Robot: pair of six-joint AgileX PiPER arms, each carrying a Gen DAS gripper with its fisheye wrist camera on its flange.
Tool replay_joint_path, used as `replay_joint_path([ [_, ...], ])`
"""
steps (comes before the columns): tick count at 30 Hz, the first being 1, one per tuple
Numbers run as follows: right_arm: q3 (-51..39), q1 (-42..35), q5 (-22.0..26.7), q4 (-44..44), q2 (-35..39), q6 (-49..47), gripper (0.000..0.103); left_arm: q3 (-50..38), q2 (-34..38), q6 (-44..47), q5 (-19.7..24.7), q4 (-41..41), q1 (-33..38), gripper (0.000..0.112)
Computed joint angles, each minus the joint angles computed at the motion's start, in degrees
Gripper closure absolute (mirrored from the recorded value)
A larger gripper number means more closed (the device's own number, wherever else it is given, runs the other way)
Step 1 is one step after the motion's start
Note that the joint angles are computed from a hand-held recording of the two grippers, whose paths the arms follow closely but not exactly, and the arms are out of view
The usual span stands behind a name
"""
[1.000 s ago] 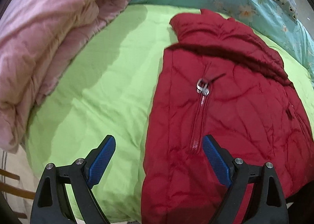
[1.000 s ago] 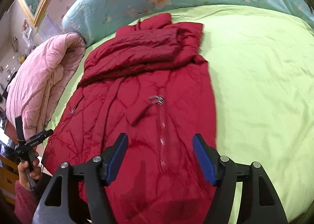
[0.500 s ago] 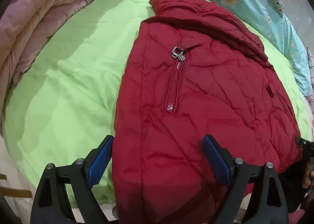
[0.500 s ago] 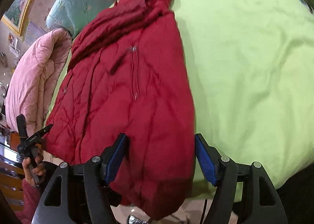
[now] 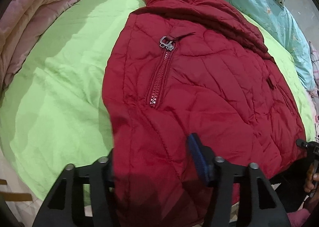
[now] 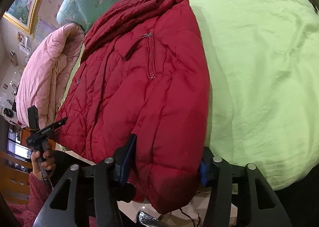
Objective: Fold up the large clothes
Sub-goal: 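Grasp the coat's hem with both tools and lift it toward the collar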
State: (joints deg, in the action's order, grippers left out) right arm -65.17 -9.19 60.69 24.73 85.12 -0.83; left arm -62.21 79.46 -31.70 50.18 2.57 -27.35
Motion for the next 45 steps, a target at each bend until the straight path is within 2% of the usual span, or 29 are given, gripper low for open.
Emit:
replay_joint_path([
  [3,0.41,0.02,-0.46,0.55,-0.06,-0.73,0.063,0.67,-0.46,1.34,-1.11,-1.17,0.35,0.074],
  [4,0.44,0.18,-0.64,0.59,-0.01,-0.70,0.063,0.63,-0.51,1.78,-1.05,-1.43,0.44,0.074],
  [6,0.48,0.39,-0.98,0.71,0.07,-0.84,0.059,0.55,-0.50,2.33,-1.01,-1.47,0.47,0.076],
  [9,1.08,0.14,-1.44,1.91,0.53,-1.22,0.058,0.18,-0.81,1.80,-1.09,-0.38,-0.15,0.089],
  [12,-0.24,1.19,-1.32,1.13,0.48,-0.89,0.077,-0.34,-2.58,-1.09,-1.00,4.07,-2.90,0.098],
  [17,-3.83,-0.79,-0.18,6.77,-0.10,-3.89,0.084,-2.00,-4.97,-5.30,-0.41,9.76,-6.43,0.101],
  [26,-13.40,-2.10,-0.74,9.24,0.80,-4.05,0.085,-3.90,-8.97,-5.05,-1.94,9.40,-3.87,0.101],
  [29,-16.48,-2.28,-1.39,9.15,2.60,-4.08,0.085,-5.89,-8.22,-3.92,-2.78,9.35,-2.65,0.101],
  [38,-33.66,-2.20,0.05,7.53,13.65,-2.40,0.085,-19.86,1.20,-2.01,-2.25,10.71,-0.01,0.101],
  [45,-55.92,-2.63,4.24,5.60,27.80,3.36,0.085,-40.14,16.97,1.78,0.85,7.50,4.08,0.100],
])
